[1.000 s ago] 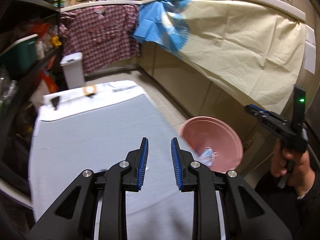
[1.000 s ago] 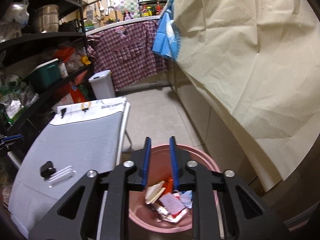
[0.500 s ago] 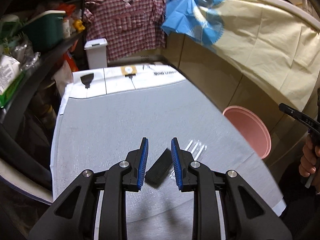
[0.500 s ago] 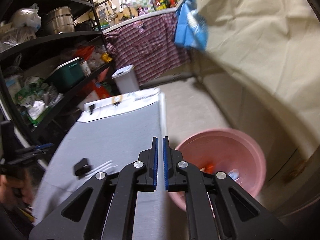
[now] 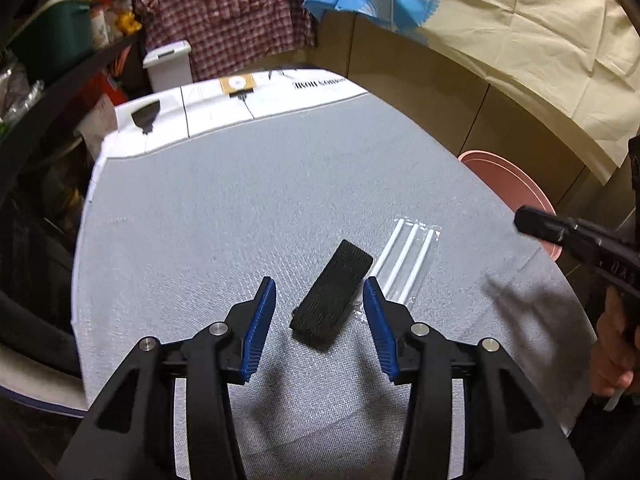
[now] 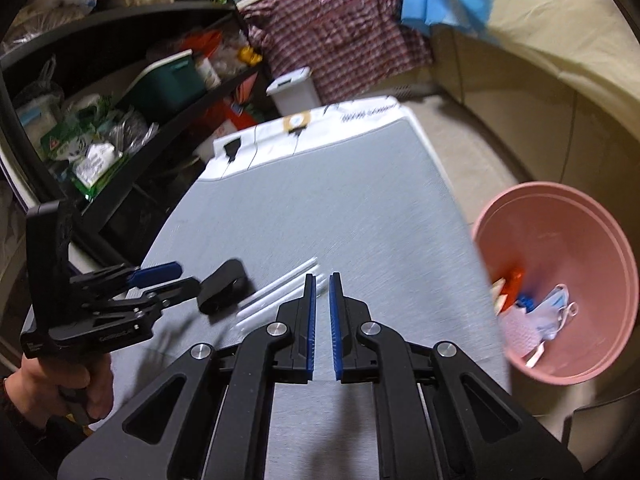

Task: Collect trash
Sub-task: 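Move both open grippers back over the table toward the black band and straws, then grasp the black elastic band with the left gripper while the right gripper grasps the wrapped straws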

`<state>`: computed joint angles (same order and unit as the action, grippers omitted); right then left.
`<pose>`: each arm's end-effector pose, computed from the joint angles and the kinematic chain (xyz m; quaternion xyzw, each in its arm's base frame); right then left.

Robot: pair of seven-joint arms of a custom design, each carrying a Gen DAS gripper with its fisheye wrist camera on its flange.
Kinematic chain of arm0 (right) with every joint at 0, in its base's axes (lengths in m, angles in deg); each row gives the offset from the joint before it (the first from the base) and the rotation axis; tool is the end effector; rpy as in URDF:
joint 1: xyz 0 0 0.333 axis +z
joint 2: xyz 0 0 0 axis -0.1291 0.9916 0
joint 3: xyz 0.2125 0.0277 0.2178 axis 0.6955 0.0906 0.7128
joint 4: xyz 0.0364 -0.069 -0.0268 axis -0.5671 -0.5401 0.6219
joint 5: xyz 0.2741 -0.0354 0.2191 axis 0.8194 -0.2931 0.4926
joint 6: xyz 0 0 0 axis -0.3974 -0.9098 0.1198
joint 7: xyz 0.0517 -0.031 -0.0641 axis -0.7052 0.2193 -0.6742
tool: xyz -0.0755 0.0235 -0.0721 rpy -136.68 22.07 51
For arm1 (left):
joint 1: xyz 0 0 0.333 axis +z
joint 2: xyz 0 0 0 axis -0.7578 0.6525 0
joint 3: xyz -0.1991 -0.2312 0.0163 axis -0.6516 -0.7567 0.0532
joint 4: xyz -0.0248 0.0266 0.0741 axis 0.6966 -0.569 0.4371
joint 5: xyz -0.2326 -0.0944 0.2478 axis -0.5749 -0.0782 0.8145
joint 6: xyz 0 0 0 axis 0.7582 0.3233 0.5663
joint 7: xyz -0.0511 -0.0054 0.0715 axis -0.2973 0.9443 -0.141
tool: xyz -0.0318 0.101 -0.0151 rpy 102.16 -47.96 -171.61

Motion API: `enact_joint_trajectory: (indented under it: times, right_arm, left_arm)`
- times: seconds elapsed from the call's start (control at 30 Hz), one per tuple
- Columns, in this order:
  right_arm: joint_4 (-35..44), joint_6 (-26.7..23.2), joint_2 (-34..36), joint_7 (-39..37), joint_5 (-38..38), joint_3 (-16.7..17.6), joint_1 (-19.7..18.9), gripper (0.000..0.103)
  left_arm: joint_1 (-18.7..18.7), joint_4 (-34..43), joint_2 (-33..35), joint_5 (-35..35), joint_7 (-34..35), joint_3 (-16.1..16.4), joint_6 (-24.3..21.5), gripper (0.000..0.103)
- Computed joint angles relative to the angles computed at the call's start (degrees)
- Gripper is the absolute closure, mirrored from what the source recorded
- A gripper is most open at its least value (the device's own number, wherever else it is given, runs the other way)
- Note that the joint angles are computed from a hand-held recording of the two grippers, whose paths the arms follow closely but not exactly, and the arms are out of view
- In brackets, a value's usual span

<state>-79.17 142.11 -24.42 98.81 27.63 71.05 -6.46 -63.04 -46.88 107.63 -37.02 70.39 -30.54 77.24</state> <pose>0.6235 0.0641 0.3915 -0.7146 0.5610 -0.0697 0.4120 0.6005 -0.2118 0.4048 -0.6312 0.7047 -0.2673 0.1831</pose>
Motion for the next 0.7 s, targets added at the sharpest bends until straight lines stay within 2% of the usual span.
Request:
enact_joint_trajectory:
  times: [0.17, 0.2, 0.23, 0.3, 0.37, 0.5, 0.6, 0.7]
  right_arm:
    - [0.83, -1.38, 1.5, 4.99, -3.69, 0.09, 1.29, 0.091]
    - [1.06, -1.92, 1.82, 6.19, -4.51, 0.18, 1.48, 0.089]
    - [1.28, -2.55, 2.14, 7.52, -5.4, 0.22, 1.66, 0.087]
    - [1.49, -2.7, 2.74, 10.32, -7.38, 0.26, 2.42, 0.07]
    - [1.96, -3.06, 3.47, 13.35, -9.81, 0.35, 3.13, 0.057]
    - [2.37, -1.1, 4.82, 19.08, -15.14, 0.51, 5.17, 0.057]
    - [3.32, 0.37, 6.12, 24.61, -20.18, 0.32, 6.57, 0.057]
    - [4.02, 2.5, 7.15, 31.99, -28.83, -1.89, 9.71, 0.057]
  left_arm:
    - [1.49, 1.7, 1.75, -2.16, 3.44, -1.76, -2.88, 0.06]
    - [2.9, 1.7, 1.92, -4.26, 5.36, -3.34, -2.68, 0.072]
    - [3.44, 1.83, 1.98, -5.54, 6.38, -3.95, -2.92, 0.076]
    - [1.15, 1.83, 1.55, -3.72, 3.56, -1.04, -2.98, 0.08]
    - [0.48, 1.73, 1.1, -3.15, 0.98, 0.23, -3.18, 0.08]
    - [-1.23, 1.47, -0.11, 0.0, -6.79, 3.14, -4.67, 0.08]
    - [-1.21, 0.69, -1.16, 2.45, -11.6, 3.79, -4.59, 0.08]
    - [-1.21, 0.14, -2.2, 5.76, -14.58, 4.12, -4.2, 0.08]
